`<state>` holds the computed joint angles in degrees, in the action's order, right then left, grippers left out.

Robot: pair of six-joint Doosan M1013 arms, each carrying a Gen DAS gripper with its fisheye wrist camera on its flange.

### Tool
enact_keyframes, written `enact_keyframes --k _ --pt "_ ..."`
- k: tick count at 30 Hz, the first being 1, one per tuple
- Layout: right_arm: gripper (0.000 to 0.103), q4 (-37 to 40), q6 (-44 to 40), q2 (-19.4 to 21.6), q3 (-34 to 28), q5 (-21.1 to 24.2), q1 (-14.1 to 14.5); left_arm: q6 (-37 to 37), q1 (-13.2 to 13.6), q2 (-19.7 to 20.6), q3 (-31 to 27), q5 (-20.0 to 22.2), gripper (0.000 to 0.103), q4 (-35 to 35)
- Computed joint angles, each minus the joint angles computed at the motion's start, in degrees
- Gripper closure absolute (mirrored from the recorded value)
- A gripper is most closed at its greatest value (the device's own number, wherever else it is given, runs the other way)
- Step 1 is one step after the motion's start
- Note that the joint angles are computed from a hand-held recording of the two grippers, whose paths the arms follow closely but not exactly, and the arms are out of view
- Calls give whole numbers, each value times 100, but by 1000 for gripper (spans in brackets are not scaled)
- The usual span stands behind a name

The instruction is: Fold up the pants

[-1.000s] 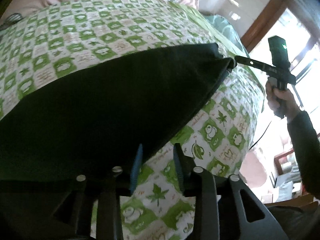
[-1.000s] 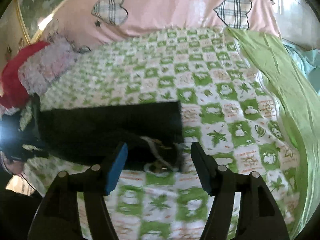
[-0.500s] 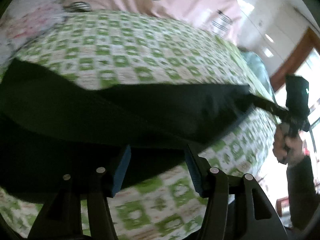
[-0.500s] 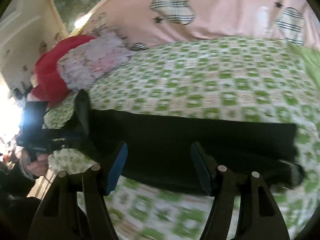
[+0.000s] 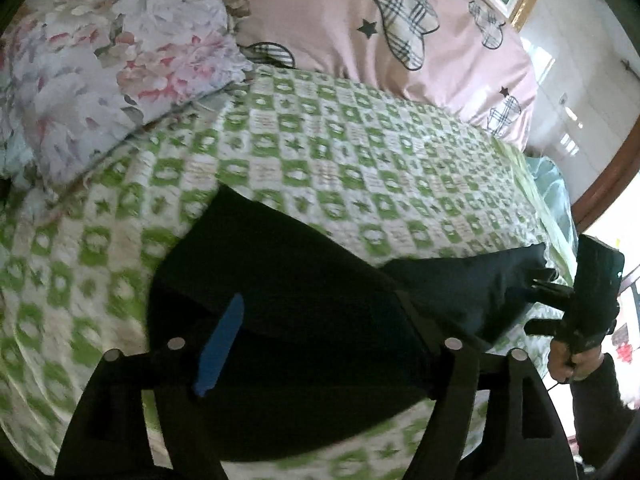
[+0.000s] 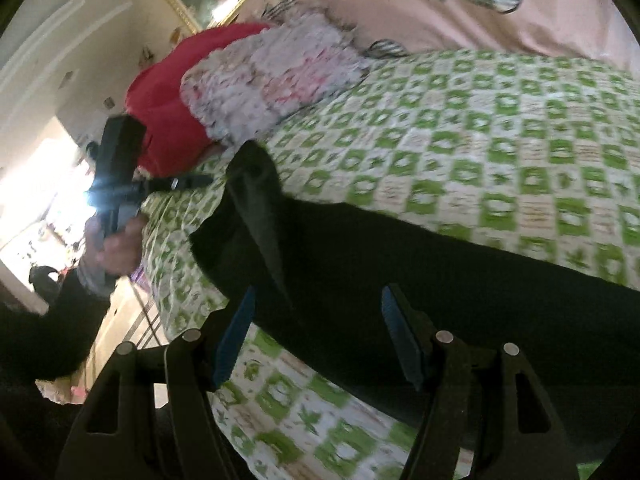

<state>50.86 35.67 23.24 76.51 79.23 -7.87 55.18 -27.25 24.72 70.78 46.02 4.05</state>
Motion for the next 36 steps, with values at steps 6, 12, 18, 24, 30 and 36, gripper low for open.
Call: enact_keyframes --k 6,12,18,24,30,36 --pt "37 -144 112 184 -190 191 278 872 481 193 -251 276 23 -812" --pt "37 -230 308 381 -449 324 515 2009 852 587 -657 674 23 -2045" --pt "37 -402 364 496 -546 334 688 2477 917 767 -758 780 50 -2524" --pt "93 -612 98 459 -496 249 795 2485 762 517 -485 330 94 -2125" --pt "96 -436 -464 188 -247 10 779 2045 500 84 -18 -170 97 -1278" --pt "96 -424 -872 15 -5 18 766 1092 290 -432 732 -820 97 -408"
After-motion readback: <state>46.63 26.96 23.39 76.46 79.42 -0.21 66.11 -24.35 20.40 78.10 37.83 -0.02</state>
